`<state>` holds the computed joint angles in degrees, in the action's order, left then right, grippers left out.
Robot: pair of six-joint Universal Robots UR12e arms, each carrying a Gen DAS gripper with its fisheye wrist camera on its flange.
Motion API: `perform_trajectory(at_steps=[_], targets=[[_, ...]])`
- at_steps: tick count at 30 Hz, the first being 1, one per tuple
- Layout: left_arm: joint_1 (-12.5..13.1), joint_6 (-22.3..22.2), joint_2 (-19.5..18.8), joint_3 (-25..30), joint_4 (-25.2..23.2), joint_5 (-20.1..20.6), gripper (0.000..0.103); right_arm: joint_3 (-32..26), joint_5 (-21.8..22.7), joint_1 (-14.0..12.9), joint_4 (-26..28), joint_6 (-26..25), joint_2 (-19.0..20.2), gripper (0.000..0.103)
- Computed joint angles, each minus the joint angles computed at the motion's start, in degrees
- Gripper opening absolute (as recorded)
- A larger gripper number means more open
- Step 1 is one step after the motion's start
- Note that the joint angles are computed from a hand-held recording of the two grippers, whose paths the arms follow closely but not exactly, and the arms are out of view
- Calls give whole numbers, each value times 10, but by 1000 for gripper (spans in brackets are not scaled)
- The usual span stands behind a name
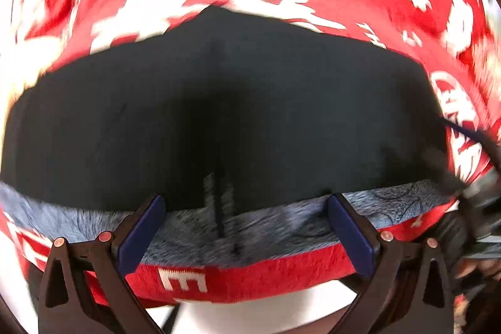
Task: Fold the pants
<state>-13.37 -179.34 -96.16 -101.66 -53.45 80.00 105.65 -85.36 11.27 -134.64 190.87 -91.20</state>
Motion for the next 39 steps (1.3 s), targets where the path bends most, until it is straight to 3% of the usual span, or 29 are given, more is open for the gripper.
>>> perform_trajectory(at_steps=[1, 2, 4, 7, 9, 13, 16, 18, 26, 31, 35, 37, 38, 39], targets=[[4, -3, 3, -3, 3, 0, 102, -6, 9, 2, 21, -3, 8, 103], [6, -4, 7, -7, 7, 10, 102, -19, -5, 10, 53, -13, 22, 103], [14, -5, 17, -15, 16, 18, 102, -32, -57, 30, 62, -35, 33, 103], [37, -23, 29, -28, 20, 3, 102, -45, -29, 38, 43, -41, 36, 103], [51, -46, 32, -33, 22, 12, 102, -54, -47, 50, 32, -63, 45, 103], [76, -73, 35, -37, 7, 15, 102, -98, -70, 71, 96, -82, 90, 103], [95, -80, 49, -50, 23, 5, 102, -114, -45, 70, 88, -55, 98, 103], [110, -93, 58, -59, 28, -1, 102, -113, -39, 77, 51, -61, 97, 103], [171, -147, 81, -82, 14, -53, 102, -148, -14, 131, 36, -187, 131, 103], [200, -160, 85, -83, -2, -44, 102, -163, -14, 166, 25, -254, 157, 103], [219, -164, 85, -87, -22, -62, 102, -193, -59, 198, 31, -316, 195, 103], [227, -161, 87, -90, -29, -75, 102, -201, -114, 211, 12, -347, 210, 103], [231, -158, 90, -93, -32, -82, 102, -205, -120, 213, 4, -357, 215, 101], [236, -157, 91, -95, -35, -92, 102, -212, -106, 210, 5, -349, 217, 85]])
